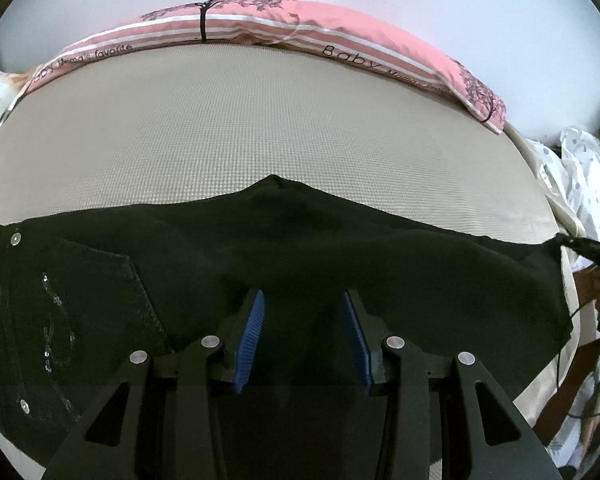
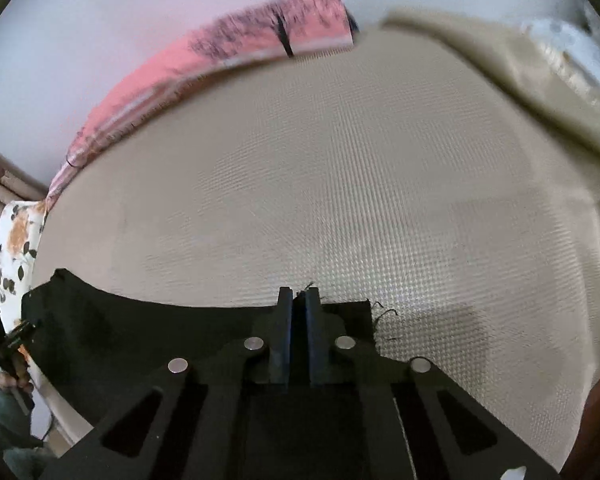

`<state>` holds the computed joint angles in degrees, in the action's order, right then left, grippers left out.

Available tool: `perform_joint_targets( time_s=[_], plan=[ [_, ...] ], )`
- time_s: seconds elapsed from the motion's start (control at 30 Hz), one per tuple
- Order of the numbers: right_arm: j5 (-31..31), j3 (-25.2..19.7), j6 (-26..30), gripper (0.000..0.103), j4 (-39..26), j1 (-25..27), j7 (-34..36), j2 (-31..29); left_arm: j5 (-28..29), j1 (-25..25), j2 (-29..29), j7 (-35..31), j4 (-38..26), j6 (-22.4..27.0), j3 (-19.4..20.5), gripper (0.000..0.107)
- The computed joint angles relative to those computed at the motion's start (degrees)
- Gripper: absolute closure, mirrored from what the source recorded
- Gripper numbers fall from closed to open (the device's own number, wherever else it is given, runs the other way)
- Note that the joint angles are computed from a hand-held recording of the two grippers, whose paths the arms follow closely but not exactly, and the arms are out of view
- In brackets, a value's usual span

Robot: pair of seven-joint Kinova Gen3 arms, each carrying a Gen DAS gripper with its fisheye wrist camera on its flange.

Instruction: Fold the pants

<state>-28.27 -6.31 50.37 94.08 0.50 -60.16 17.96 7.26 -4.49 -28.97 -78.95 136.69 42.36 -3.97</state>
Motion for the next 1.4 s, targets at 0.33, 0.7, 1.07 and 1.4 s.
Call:
perform_joint_targets(
  time_s=[0.33, 0.7, 1.07, 1.4],
  plan=[
    [2.1, 2.0, -16.8, 0.103, 12.4, -3.3, -7.3, -9.4, -1.7, -0.3, -0.3, 0.2, 1.1, -2.0, 0.8, 0.066],
    [16.6, 3.3, -14.5, 0.095, 9.1, -8.5, -25.5, -1.5, -1.9, -0.8, 0.5, -3.0, 4.1, -4.1, -2.6, 0.066],
    [17.5, 2.8, -7.7, 0.075, 18.1, -5.8, -25.5, -15.2, -0.3, 2.5, -7.1, -3.4, 3.1, 3.2, -0.1, 0.065],
    [5.6, 9.1, -2.4, 0.077, 25.7, -1.1, -18.1, -20.1, 0.8, 4.1, -8.9, -3.0, 4.4, 4.5, 2.2, 0.064]
  ],
)
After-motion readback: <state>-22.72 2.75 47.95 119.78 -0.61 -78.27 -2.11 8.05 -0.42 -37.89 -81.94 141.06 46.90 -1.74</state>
